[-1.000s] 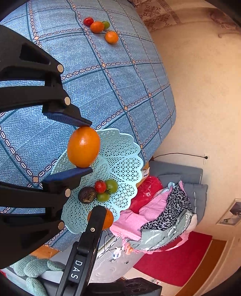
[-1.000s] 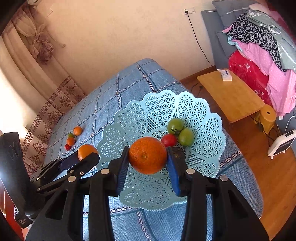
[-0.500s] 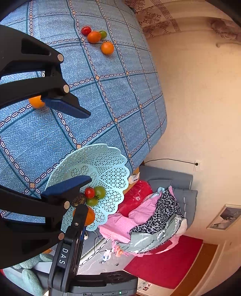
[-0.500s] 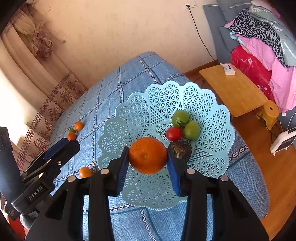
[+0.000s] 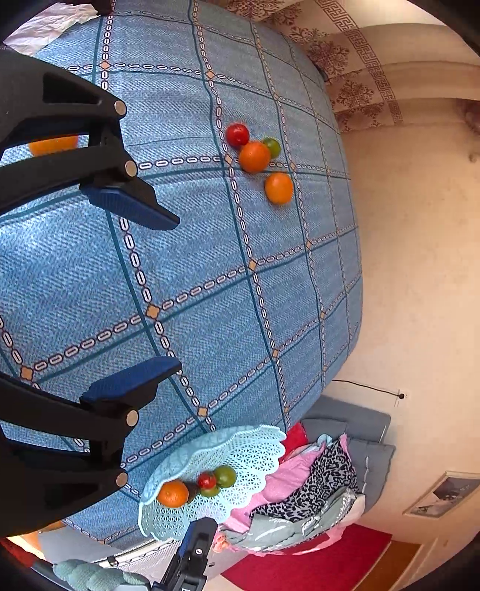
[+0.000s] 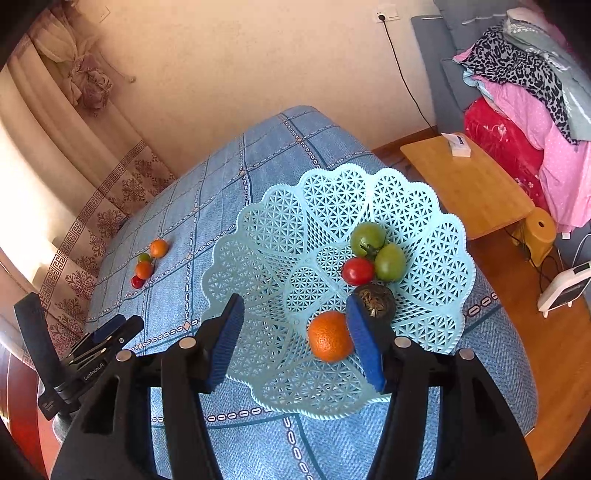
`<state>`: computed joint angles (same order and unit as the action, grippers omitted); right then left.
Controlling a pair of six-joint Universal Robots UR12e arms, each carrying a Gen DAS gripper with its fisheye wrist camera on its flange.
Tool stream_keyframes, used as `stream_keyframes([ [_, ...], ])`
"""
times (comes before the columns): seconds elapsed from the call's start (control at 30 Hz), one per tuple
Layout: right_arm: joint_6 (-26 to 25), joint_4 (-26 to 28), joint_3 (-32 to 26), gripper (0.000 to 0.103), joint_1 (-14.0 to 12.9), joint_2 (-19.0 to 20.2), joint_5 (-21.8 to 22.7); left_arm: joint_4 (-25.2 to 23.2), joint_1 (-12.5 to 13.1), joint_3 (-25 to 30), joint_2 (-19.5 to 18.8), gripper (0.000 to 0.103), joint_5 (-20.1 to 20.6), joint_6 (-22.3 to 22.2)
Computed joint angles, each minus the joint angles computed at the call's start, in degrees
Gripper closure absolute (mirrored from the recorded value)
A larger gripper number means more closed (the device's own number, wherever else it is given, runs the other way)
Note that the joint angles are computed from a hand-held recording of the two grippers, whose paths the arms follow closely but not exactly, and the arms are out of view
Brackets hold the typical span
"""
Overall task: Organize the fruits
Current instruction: 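Lower the left gripper's orange into the basket and open it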
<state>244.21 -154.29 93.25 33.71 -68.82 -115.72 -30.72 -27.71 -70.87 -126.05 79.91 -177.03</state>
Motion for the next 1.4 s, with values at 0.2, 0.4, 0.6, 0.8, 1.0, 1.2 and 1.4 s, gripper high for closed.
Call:
stream_keyframes([
  [0.2, -0.07, 0.08, -0.09, 0.044, -0.03, 0.06, 0.22, -0.73, 1.25, -2.43, 1.03, 0.032, 2.34, -0.78],
  [0.4, -0.17, 0.06, -0.12, 0.044, -0.06, 0.04, 0.13, -0.33, 2.70, -5.67, 2.65, 0.032, 5.09, -2.16],
  [0.6, -0.30, -0.34, -0.04, 0.044, 0.11, -0.03, -0.16, -1.36, 3.53, -8.74, 4.31, 0.032, 5.45, -2.85],
  [0.8, -0.85, -0.43, -0.27, 0.044, 0.10, 0.17, 0.34, -1.54, 3.50, -12.06, 6.29, 0.032, 5.57, -2.88],
  [1.0, -1.13, -1.18, -0.16, 0.044, 0.45, -0.04, -0.71, -1.17, 2.78, -13.01, 6.44, 0.046, 6.96, -1.23],
  [1.2, -0.89, -1.45, 0.07, 0.044, 0.51, -0.24, -1.19, -2.00, 2.45, -12.12, 6.25, 0.068, 5.58, -0.18],
  [1.4, -0.55, -1.58, 0.45, 0.044, 0.52, -0.60, -1.74, -1.25, 0.78, -9.49, 5.27, 0.068, 2.89, 2.22],
])
